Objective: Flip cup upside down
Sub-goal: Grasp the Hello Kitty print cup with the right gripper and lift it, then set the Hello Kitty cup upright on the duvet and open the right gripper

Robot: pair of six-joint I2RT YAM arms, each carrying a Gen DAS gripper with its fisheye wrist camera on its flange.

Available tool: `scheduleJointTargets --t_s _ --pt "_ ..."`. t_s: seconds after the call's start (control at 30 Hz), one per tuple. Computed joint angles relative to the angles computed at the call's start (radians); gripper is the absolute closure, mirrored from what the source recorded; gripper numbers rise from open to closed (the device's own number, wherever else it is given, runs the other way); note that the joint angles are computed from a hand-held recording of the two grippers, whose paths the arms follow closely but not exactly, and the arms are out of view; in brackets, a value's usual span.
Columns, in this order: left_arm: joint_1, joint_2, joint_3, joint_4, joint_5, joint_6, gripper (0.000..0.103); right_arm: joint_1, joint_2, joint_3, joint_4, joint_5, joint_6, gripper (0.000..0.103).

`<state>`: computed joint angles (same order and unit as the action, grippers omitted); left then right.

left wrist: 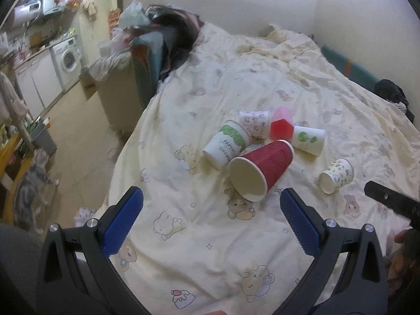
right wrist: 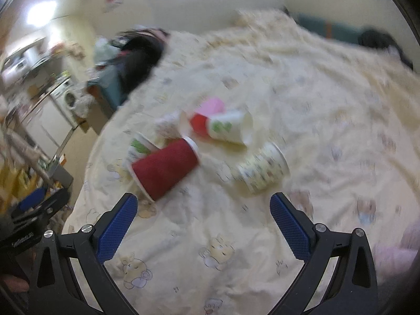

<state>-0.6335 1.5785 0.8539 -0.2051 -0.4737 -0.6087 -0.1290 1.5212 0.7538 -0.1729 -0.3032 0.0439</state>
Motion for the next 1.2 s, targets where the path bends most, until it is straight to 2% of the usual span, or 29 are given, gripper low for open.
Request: scheduleJointTargets --t_s 0.1,0.2,0.27,0.53,0.6,0.67,0.77,0.97,1.07,1.2 --pt "0.022 -0.002 0.005 -0.018 0.024 -0.003 0.000 -0.047 0.144 0.141 -0.122 -0.033 0.047 0.002" --pt "0.033 0.003 0.013 -0.032 0.041 -0.009 0.000 -0.091 0.304 0.289 -0.220 -0.103 0.109 0.008" --pt "0.047 0.004 0.016 -0.038 0.055 -0.012 0.000 -0.098 0.407 0.388 -0.272 -0.128 0.152 0.016" --pt "0.077 0.015 0.020 -0.054 0.074 -0.023 0.000 -0.105 0.654 0.593 -0.256 -0.134 0.325 0.018" --pt "0.079 0.021 0.027 -0.061 0.079 -0.025 0.000 -0.107 0.695 0.624 -0.250 -0.122 0.335 0.022" --pt "0.080 0.023 0.027 -0.060 0.081 -0.024 0.000 -0.113 0.719 0.640 -0.250 -0.119 0.330 0.035" --pt "0.077 0.024 0.032 -0.066 0.081 -0.025 0.000 -0.126 0.730 0.641 -0.247 -0.135 0.298 0.041" --pt "0.079 0.019 0.030 -0.054 0.083 -0.021 0.000 -0.109 0.615 0.563 -0.294 -0.192 0.173 0.042" --pt "0.081 0.011 0.022 -0.049 0.089 -0.025 0.000 -0.072 0.552 0.537 -0.435 -0.264 -0.024 0.042" --pt "0.080 0.004 0.019 -0.051 0.091 -0.032 0.000 0.007 0.499 0.491 -0.584 -0.279 -0.233 0.042"
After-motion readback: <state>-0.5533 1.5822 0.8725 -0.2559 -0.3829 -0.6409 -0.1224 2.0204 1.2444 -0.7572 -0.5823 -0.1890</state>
